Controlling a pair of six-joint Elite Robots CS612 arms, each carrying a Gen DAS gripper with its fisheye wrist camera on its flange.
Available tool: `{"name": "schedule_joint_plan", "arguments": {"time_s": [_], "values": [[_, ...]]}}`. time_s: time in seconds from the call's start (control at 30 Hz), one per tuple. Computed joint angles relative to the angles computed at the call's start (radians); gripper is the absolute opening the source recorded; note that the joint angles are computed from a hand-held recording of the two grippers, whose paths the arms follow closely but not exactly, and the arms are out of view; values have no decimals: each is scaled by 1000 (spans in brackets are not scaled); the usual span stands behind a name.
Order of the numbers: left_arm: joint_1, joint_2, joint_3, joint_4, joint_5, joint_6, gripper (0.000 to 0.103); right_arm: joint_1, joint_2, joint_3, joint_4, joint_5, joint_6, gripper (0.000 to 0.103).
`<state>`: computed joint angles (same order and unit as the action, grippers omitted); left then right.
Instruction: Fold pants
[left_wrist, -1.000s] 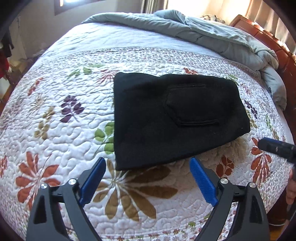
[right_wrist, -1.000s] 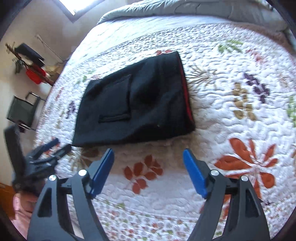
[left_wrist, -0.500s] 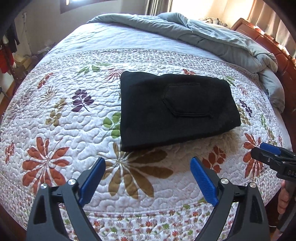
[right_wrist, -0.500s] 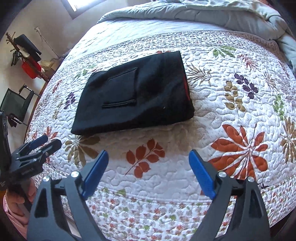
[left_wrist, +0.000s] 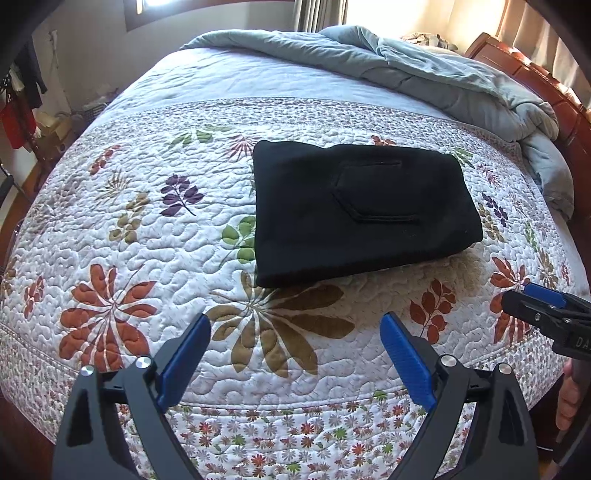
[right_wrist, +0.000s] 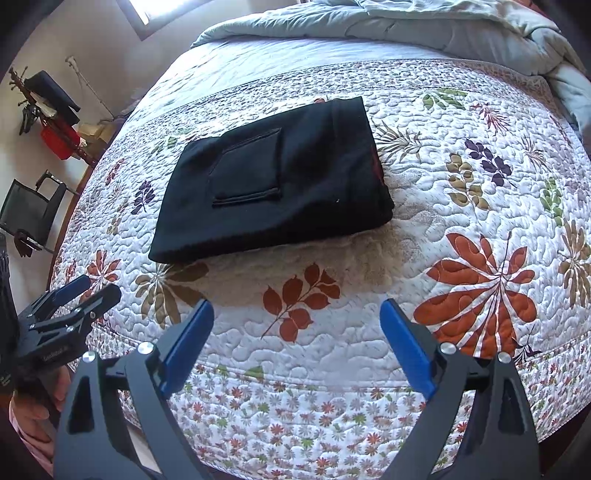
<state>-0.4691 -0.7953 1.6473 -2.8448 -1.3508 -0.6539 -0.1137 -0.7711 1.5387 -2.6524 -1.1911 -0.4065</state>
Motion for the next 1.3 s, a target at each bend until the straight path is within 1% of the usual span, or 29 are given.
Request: {"name": "schedule_joint_plan", "arguments": {"time_s": [0.7,1.3], "values": [[-2,3,3,-5,-3,2,93,11,19,-19,37,-33,10,91],[3,11,5,2,-18,-6,93,16,26,-33,55,-39,15,92]]}}
